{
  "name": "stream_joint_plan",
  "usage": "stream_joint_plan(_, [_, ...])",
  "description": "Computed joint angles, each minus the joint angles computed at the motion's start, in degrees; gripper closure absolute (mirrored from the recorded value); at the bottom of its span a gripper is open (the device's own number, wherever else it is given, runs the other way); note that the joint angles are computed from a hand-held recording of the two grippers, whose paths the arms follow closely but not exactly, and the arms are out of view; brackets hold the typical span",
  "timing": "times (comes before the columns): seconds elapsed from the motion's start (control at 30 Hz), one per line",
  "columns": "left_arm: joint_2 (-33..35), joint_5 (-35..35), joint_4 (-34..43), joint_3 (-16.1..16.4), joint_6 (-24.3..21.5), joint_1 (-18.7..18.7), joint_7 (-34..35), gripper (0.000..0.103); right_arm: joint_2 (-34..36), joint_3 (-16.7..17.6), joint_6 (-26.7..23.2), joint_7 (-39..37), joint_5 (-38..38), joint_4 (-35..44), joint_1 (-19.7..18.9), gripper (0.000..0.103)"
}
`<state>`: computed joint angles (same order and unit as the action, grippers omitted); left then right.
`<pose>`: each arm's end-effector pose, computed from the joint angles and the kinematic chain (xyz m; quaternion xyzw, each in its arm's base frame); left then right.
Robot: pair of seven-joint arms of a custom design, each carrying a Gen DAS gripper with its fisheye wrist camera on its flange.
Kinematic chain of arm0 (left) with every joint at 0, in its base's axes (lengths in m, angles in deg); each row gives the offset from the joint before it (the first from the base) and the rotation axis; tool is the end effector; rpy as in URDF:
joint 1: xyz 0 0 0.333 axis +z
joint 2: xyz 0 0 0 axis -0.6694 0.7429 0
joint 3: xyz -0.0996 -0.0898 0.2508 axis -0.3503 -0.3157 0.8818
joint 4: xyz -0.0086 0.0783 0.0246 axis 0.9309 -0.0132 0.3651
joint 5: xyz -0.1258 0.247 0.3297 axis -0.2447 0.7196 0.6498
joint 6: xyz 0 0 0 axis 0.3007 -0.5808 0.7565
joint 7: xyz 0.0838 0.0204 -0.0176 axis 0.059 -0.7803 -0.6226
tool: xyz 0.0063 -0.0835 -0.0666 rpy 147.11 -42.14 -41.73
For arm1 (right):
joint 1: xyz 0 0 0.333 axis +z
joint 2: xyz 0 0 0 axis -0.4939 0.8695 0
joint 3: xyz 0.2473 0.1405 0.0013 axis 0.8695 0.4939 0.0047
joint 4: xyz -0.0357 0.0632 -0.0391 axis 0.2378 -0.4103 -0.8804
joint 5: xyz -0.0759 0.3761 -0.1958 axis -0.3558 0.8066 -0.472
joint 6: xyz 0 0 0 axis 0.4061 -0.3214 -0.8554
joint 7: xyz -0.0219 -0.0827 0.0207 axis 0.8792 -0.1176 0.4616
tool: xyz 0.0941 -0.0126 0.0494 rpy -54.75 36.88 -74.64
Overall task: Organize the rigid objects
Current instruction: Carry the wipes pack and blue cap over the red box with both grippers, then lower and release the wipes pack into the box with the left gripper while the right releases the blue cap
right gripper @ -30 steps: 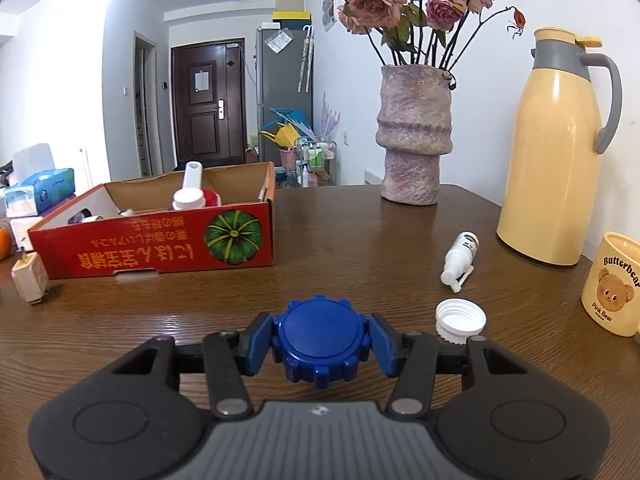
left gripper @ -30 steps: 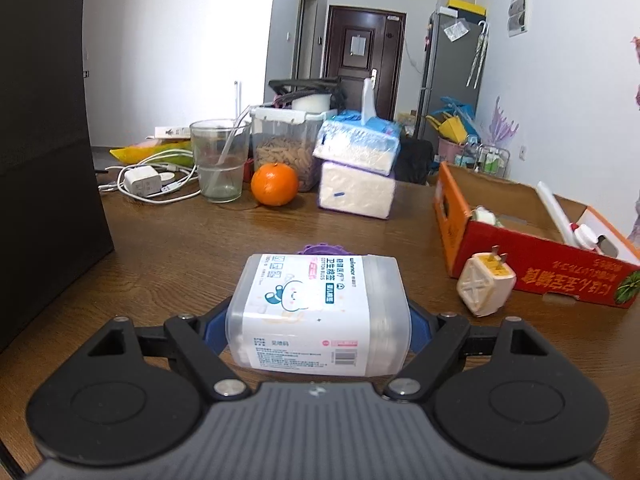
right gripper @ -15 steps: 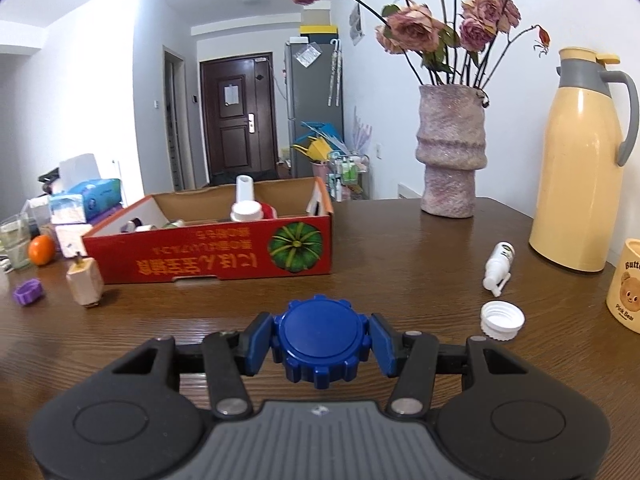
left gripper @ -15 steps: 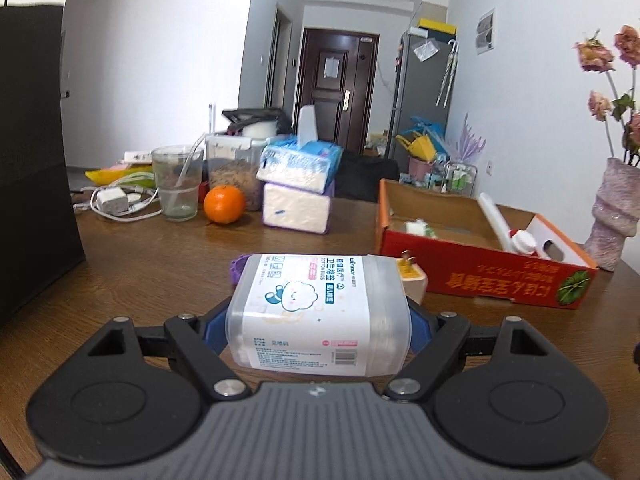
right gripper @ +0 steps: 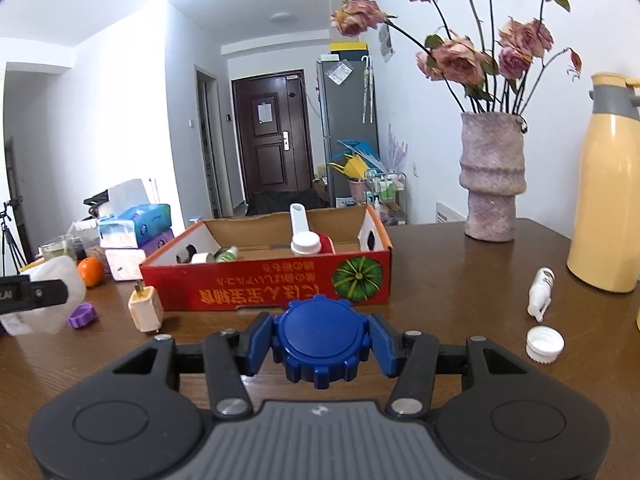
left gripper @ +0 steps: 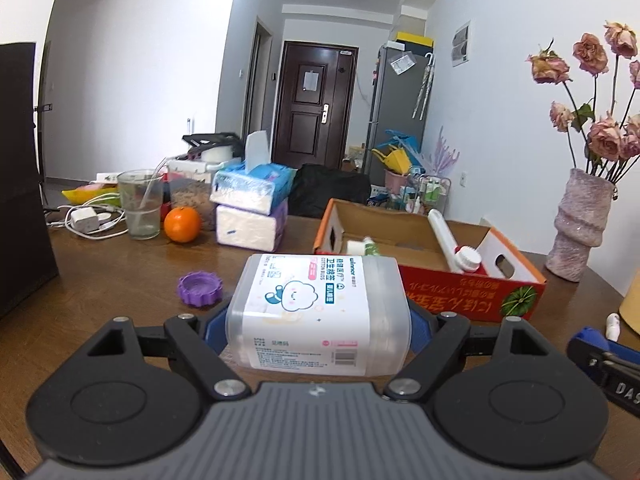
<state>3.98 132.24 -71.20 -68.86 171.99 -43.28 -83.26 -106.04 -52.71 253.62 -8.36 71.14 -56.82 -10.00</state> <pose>0.4655 -0.2211 0.4941 -0.6515 0.5193 -0.3935 0.3887 0.4707 0.1389 0.4649 -0.5832 0.5879 -0.3486 0.4391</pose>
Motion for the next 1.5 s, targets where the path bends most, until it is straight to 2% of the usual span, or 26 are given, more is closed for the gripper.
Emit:
stream_joint_plan(0.37, [5.0, 1.7, 7.1, -0.2, -2.6, -0.3, -1.2, 0.020, 2.7, -2.0, 0.0, 5.7, -6.9, 3.6, 0.5, 0.051])
stream_joint_plan(0.63, [10.3, 5.1, 12.8, 1.2, -5.0, -1.4, -4.8, 0.020, 7.2, -3.8, 0.9, 11.8, -14.0, 7.7, 1.1, 0.051])
stream_joint_plan(0.8, [13.8, 6.4, 16.0, 2.9, -5.2, -2.3, -6.0, 0.020, 11.1, -3.7, 0.7, 13.2, -15.9, 11.6, 0.4, 0.051])
stream_joint_plan(1.07, [20.2, 7.0, 22.1, 5.4, -5.4, -3.8, -5.0, 0.020, 17.5, -4.2, 0.0, 18.6, -22.5, 18.0, -0.9, 0.051])
stream_joint_plan(1.33, [29.1, 4.6, 31.1, 8.2, -6.5, -6.5, 0.0, 0.020, 24.4, -3.8, -1.8, 16.7, -22.2, 26.2, -2.1, 0.051])
stream_joint_plan(1.5, [33.9, 3.0, 36.4, 10.5, -5.5, -8.2, 2.8, 0.020, 28.8, -4.1, -3.0, 15.3, -21.9, 31.9, -2.5, 0.051])
